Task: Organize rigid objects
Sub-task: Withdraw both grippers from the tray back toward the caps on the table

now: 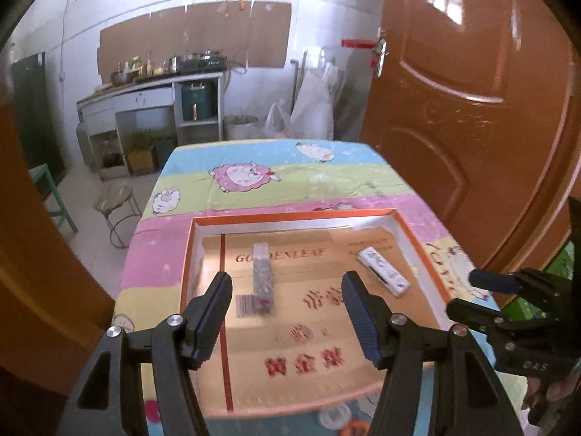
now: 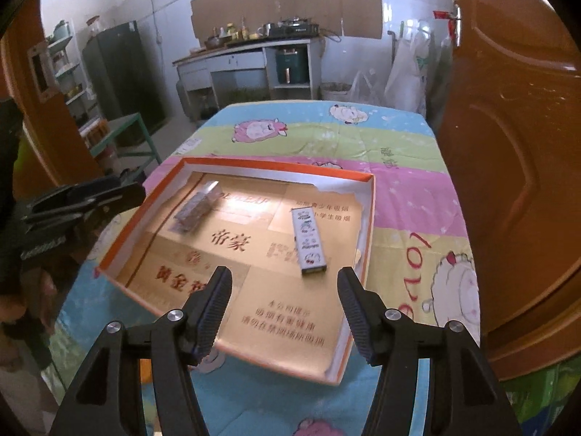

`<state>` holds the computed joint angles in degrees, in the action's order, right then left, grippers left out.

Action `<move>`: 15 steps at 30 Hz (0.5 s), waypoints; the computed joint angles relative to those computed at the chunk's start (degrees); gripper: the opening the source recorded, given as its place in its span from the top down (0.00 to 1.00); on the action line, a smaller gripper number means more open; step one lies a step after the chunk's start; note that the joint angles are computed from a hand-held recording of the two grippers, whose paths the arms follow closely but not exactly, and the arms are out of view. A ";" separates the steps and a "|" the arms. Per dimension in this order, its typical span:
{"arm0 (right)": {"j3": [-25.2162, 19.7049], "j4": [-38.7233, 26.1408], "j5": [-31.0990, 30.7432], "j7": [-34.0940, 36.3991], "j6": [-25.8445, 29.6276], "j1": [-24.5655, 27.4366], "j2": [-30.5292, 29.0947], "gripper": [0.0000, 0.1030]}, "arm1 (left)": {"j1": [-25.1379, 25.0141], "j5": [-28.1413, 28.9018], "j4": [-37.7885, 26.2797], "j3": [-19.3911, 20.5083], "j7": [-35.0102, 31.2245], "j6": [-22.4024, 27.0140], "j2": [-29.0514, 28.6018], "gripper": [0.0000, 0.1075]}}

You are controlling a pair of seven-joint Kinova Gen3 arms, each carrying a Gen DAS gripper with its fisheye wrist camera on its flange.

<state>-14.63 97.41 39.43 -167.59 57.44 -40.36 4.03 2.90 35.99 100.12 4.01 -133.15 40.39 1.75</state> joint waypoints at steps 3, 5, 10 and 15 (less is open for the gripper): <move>-1.64 0.44 1.98 -4.46 2.83 -2.36 -0.73 0.39 | -0.27 2.46 3.48 -1.12 -3.13 -0.15 -3.89 0.42; -2.82 0.82 2.99 -7.51 4.45 -3.85 -1.17 0.39 | 0.02 3.71 4.74 -2.26 -4.36 0.53 -5.45 0.42; -5.83 0.52 5.74 -14.08 10.25 -8.10 -1.23 0.40 | 0.33 8.16 8.29 -6.20 -9.12 3.12 -9.61 0.42; -7.68 0.21 8.29 -19.33 15.47 -12.62 -0.58 0.40 | 0.08 9.27 10.76 -8.73 -11.83 4.93 -12.60 0.42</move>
